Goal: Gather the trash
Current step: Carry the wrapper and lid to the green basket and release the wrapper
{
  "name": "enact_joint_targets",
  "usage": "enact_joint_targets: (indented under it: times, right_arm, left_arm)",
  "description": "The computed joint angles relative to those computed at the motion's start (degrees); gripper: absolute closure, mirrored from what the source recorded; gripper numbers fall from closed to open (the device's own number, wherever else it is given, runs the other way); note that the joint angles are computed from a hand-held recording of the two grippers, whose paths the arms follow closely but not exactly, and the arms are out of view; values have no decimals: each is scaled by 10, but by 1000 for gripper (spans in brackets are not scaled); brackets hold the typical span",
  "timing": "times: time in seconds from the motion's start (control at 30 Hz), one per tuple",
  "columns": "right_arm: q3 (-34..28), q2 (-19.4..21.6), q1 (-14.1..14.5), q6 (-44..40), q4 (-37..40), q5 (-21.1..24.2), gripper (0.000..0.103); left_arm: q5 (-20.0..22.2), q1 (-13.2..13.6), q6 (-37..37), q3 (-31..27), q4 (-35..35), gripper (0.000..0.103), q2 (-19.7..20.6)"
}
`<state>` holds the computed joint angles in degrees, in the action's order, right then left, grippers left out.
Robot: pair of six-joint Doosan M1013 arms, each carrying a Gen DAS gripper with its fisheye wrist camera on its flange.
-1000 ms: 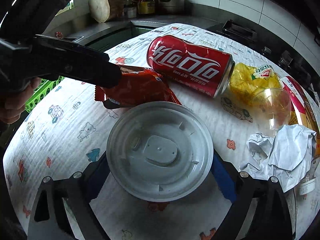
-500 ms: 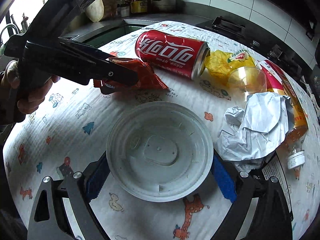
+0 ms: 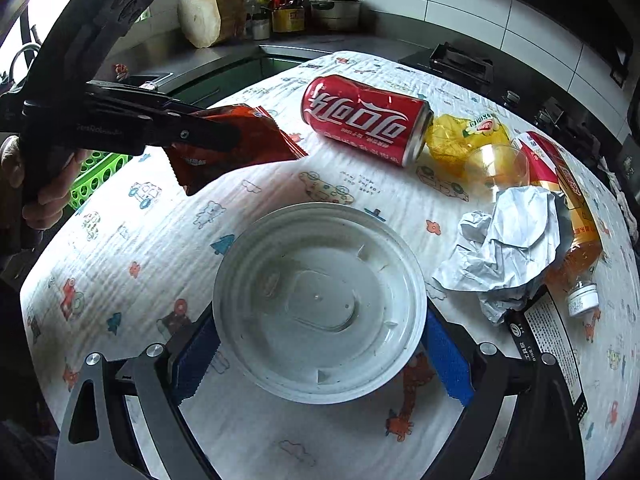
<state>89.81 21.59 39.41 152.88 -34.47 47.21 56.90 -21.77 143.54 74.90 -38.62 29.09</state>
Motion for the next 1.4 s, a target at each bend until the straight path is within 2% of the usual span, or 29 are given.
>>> enact_joint_targets:
  times: [0.27,0.53,0.63,0.73,0.93,1.03,1.3,1.4]
  right_arm:
    - [-57,29,12,-45,3,-8,13]
    - [-139,74,14,-123,35,-15,13]
    - [-170,91,14,-153,49,-16,13]
    - [-202,108,14,-183,62,-16,13]
    - [-260,141,10,-235,92,-18,13]
    - [-288,158,8,-257,110,-21,13]
    - [-375,211,5,-321,163,-10,13]
    - [-416,235,3,-342,179,8,13]
  left_arm:
    - [-62,61,-18,33,3,64,-35]
    - [-85,116,-121,17,69,62,-22]
    - [-85,126,-165,8,104,61,-11]
    - [-80,137,-191,4,114,50,-3]
    - [-90,153,-206,10,112,42,-1]
    - [-98,157,-211,12,109,32,-3]
    - [-107,172,-224,14,107,32,-6]
    - [-110,178,-226,18,103,31,-9]
